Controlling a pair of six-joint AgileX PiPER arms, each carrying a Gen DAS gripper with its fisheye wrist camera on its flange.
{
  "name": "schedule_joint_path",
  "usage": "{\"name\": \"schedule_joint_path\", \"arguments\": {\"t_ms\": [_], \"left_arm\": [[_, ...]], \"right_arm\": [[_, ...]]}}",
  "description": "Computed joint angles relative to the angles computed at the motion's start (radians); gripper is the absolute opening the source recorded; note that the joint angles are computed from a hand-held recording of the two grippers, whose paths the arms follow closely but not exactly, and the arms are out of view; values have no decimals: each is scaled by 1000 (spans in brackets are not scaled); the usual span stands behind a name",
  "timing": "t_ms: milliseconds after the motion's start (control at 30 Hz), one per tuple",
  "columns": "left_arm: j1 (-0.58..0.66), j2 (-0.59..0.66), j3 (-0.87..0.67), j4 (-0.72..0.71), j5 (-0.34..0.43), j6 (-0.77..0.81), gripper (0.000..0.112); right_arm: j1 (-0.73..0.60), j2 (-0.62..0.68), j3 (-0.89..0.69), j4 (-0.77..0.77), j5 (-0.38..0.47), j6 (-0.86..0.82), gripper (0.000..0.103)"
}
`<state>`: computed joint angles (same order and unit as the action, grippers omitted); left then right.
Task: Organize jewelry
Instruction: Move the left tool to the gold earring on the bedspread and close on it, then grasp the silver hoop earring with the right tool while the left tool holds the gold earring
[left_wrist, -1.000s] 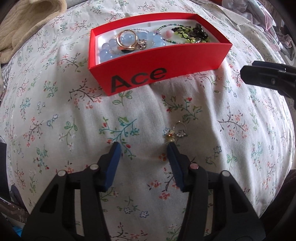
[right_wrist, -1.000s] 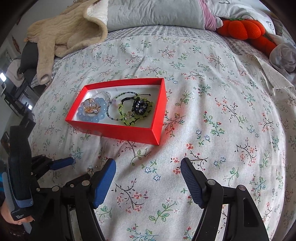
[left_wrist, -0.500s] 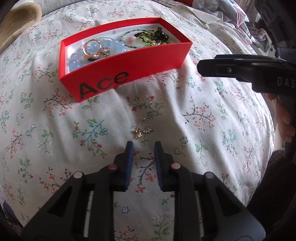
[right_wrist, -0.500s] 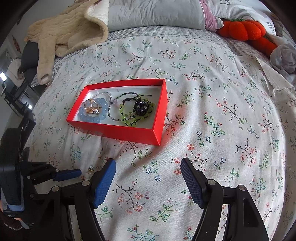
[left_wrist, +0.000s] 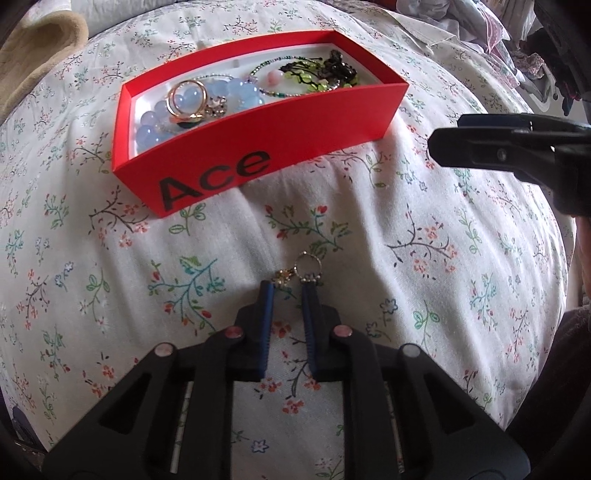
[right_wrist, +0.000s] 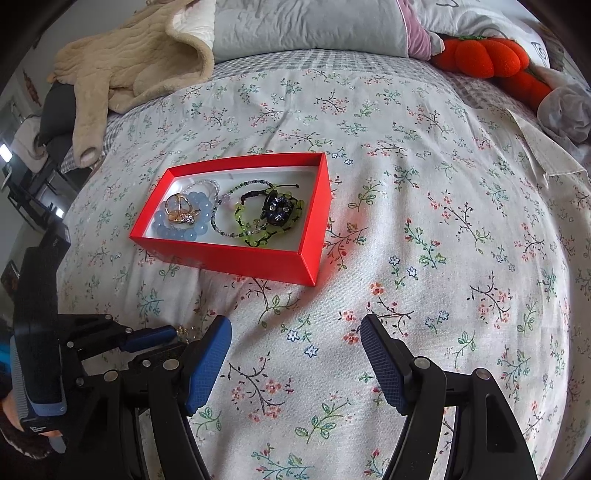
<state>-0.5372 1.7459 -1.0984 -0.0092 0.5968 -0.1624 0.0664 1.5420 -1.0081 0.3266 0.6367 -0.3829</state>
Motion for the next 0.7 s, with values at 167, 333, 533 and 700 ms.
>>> {"name": "schedule_joint_path", "arguments": {"t_ms": [167,333,533,700], "left_arm": [[4,-7,11,42,-10,-20,18],[4,2,9,38,-27,-6,18],[35,-15,22,-15,-23,34,13],[58,-50,38,1,-9,0,13]], "right_arm": [[3,1,0,-4,0,6,74],[11,4,0,-10,-2,10,74],[19,6,5,6,-3,-13,74],[47,6,21,22,-8,-38,74]]}}
